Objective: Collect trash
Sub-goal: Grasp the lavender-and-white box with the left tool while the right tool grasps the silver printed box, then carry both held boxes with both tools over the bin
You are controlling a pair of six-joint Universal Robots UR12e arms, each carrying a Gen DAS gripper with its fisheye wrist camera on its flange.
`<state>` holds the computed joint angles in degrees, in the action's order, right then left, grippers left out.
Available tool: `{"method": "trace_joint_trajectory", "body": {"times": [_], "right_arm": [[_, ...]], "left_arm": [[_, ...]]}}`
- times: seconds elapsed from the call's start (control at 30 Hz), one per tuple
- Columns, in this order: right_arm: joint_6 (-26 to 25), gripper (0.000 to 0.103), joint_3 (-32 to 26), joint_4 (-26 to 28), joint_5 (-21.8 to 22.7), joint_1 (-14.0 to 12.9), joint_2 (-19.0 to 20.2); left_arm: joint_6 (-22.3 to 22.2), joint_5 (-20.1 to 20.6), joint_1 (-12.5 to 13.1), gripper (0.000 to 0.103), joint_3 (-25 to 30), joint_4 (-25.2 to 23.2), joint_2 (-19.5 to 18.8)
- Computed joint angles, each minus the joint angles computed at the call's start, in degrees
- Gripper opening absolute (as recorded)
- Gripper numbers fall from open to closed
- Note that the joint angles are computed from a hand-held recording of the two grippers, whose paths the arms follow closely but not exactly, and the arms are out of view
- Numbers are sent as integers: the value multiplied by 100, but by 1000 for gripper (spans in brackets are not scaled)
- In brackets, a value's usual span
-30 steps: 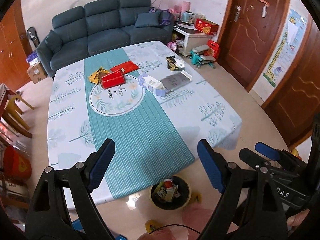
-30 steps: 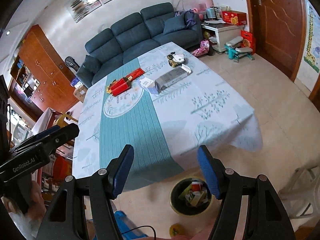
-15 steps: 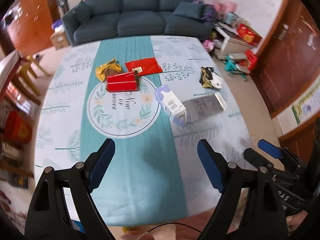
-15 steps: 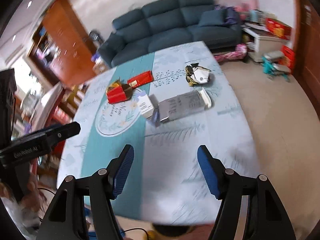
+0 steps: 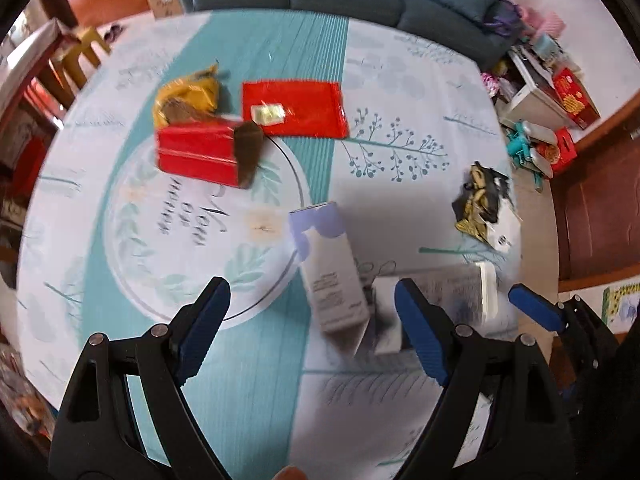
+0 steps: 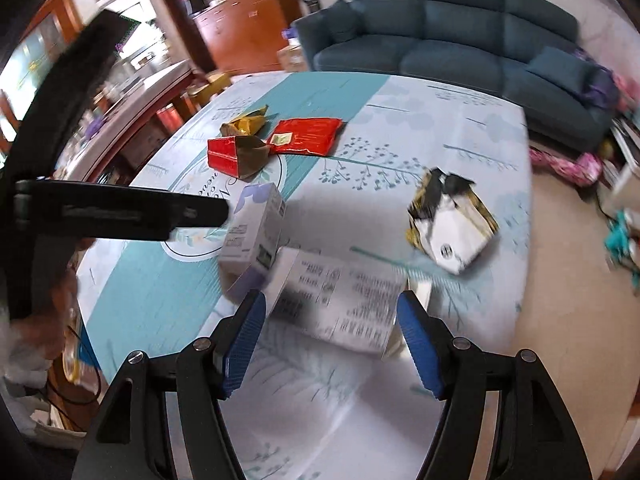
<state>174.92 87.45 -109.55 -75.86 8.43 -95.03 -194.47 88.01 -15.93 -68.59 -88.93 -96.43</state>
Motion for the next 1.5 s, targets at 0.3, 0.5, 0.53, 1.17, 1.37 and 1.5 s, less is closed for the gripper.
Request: {"method": "trace_joint_trajectory", "body": {"times": [0.3,0.5,0.53,1.17,1.37,1.5], "right_arm": [[-956,84,-200,365,371,-49,332],[-1926,88,-414,888,476,3,550],[-2099,90,-452,960,442,25,588],[-2750,79,-883,1624,-369,370,1042],[-1253,74,-855,1641,125,229,977],[-382,74,-672,1389,426,202,784]], "left_arm": [[-772,100,12,61,-119,-346,-189],[-865,-33,165,34,-436,-218,6],[-844,-62,188,34,-494,-196,55],[-593,-155,457,34,-962,-237,745],[-382,-323,554,34,-1067,-298,941],[-72,-426,647,34,-1126,-359,1115]]}}
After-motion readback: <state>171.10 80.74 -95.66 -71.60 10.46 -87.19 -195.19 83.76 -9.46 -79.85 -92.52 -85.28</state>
